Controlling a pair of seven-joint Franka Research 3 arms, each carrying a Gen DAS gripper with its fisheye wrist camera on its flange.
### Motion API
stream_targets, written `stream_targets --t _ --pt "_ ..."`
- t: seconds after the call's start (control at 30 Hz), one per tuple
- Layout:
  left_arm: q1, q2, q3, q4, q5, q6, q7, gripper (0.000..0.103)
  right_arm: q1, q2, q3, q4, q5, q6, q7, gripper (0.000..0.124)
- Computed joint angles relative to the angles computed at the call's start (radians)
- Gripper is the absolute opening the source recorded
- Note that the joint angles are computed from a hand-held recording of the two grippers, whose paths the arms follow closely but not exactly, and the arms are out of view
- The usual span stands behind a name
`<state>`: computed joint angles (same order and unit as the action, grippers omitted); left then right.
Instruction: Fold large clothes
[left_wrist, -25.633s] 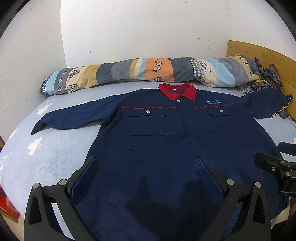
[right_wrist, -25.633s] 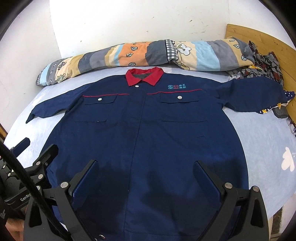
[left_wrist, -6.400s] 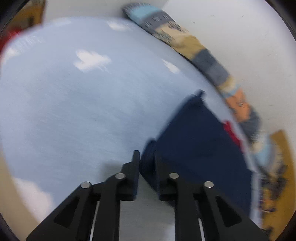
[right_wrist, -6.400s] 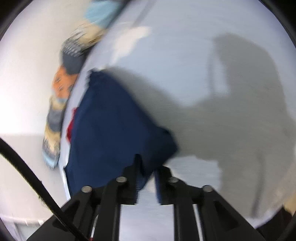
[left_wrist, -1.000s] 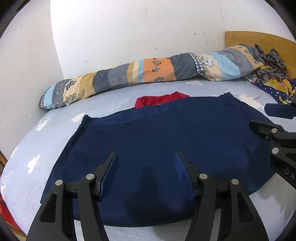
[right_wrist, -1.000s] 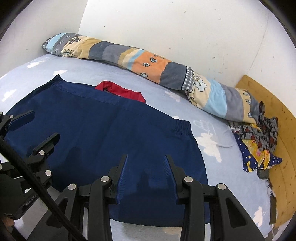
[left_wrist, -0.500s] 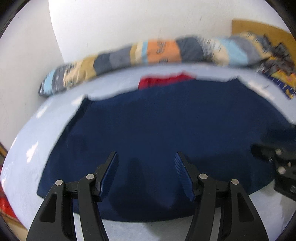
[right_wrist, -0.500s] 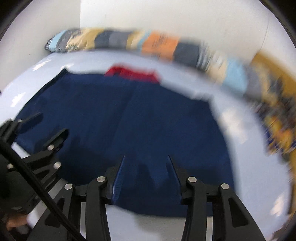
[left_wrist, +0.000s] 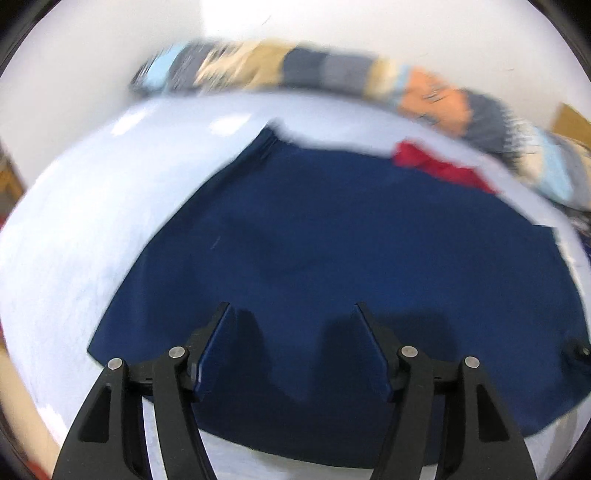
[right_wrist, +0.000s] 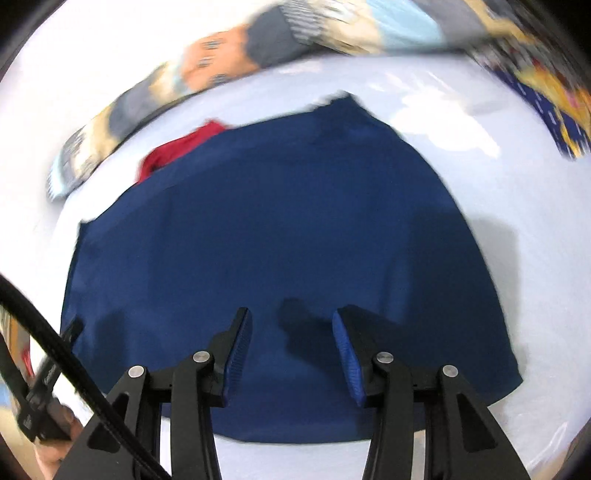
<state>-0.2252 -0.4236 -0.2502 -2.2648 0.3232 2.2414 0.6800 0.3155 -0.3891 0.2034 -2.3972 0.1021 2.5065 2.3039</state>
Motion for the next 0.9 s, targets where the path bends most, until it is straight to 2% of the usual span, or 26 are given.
stream_targets --t 0.07,0.13,0.23,0.3,0.4,0.43,0.5,0.57,0.67,0.7,0.73,0.8,0.9 --pt "-0.006 0.006 0.012 -0.012 -0.023 0.0 0.015 0.064 0.032 -0.007 -0.048 -0.035 0.112 0.051 -0.029 0.049" --pt "0.0 -0.002 -0.014 -0.002 0.019 -0.015 0.0 0.064 0.048 -0.031 -0.073 -0.057 0.193 0.082 -0.053 0.049" --pt "-0.021 -0.053 -0.008 -0.042 0.015 0.1 0.0 0.064 0.047 -0.09 -0.069 -0.089 0.233 0.107 -0.069 0.049" --pt "-0.045 -0.085 -0.006 -0.084 0.008 0.219 0.007 0.064 0.034 -0.141 -0.052 -0.114 0.224 0.107 -0.07 0.049" --pt "-0.098 -0.109 0.001 -0.137 -0.014 0.349 0.085 0.064 0.006 -0.232 -0.027 -0.169 0.195 0.082 -0.049 0.049" --pt "-0.114 -0.115 0.007 -0.153 -0.024 0.367 0.116 0.064 0.001 -0.259 -0.026 -0.185 0.192 0.072 -0.046 0.049" --pt "-0.138 -0.122 0.001 -0.179 -0.043 0.34 0.162 0.064 -0.001 -0.307 -0.026 -0.218 0.196 0.059 -0.04 0.049" --pt "-0.113 -0.104 -0.041 -0.192 -0.011 0.304 0.154 0.065 0.007 -0.353 -0.038 -0.252 0.215 0.054 -0.044 0.049" --pt "-0.067 -0.092 -0.097 -0.21 0.111 0.326 0.142 0.065 0.02 -0.384 -0.045 -0.279 0.244 0.061 -0.053 0.049" --pt "-0.067 -0.094 -0.101 -0.204 0.125 0.319 0.141 0.063 0.019 -0.391 -0.04 -0.285 0.248 0.062 -0.05 0.049" --pt "-0.082 -0.092 -0.08 -0.203 0.108 0.335 0.15 0.059 0.018 -0.411 -0.034 -0.297 0.253 0.064 -0.041 0.049" --pt "-0.125 -0.121 -0.021 -0.23 0.033 0.394 0.169 0.059 0.023 -0.43 -0.032 -0.313 0.267 0.075 -0.034 0.049" --pt "-0.088 -0.157 -0.043 -0.263 0.055 0.49 0.134 0.059 0.036 -0.466 -0.034 -0.345 0.292 0.085 -0.018 0.049"
